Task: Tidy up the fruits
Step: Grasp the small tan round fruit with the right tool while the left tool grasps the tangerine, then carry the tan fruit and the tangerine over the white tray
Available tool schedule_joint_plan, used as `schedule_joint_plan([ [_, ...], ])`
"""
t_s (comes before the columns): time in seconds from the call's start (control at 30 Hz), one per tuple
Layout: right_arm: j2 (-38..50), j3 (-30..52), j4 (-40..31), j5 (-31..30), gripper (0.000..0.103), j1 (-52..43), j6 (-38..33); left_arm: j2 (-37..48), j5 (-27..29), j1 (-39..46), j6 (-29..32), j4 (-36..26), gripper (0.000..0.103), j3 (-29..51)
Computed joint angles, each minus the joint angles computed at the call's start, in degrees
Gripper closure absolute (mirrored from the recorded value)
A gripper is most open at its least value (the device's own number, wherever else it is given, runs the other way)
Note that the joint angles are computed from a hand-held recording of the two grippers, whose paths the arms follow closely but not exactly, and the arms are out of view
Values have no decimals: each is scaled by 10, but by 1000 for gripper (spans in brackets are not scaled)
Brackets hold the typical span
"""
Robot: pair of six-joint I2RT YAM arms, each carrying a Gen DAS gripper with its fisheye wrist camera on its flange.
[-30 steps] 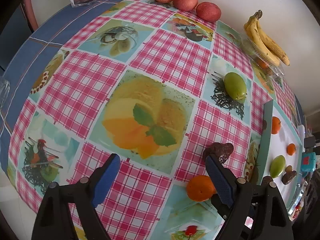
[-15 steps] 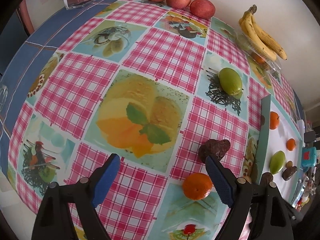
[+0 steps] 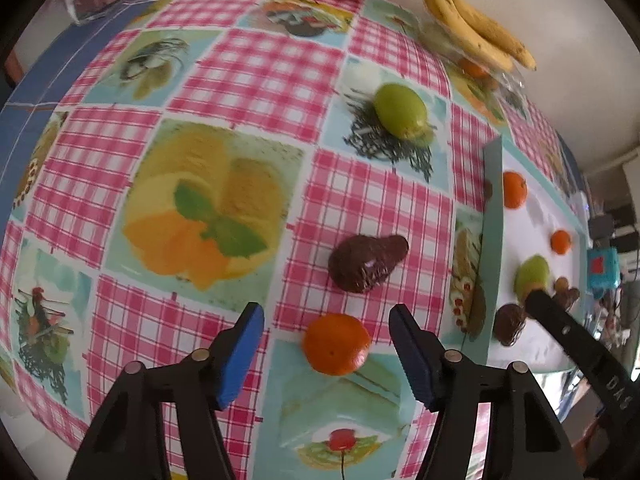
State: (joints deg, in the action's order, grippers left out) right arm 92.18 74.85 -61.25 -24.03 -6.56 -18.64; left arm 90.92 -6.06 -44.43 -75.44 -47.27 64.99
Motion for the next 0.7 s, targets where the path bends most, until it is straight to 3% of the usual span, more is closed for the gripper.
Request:
schedule_joint_plan([
  [0.2,-1,0,-2,-7,78,-2,-2,21,18,-6,14,0,55,13],
  [0.47,1,5,-9,-15,78,-10,-10,38,18,-9,20,-6,64,27],
  [0.7,1,7,-11,-22,78,-14,-9,28,-9,-13,17,-6,65,34],
])
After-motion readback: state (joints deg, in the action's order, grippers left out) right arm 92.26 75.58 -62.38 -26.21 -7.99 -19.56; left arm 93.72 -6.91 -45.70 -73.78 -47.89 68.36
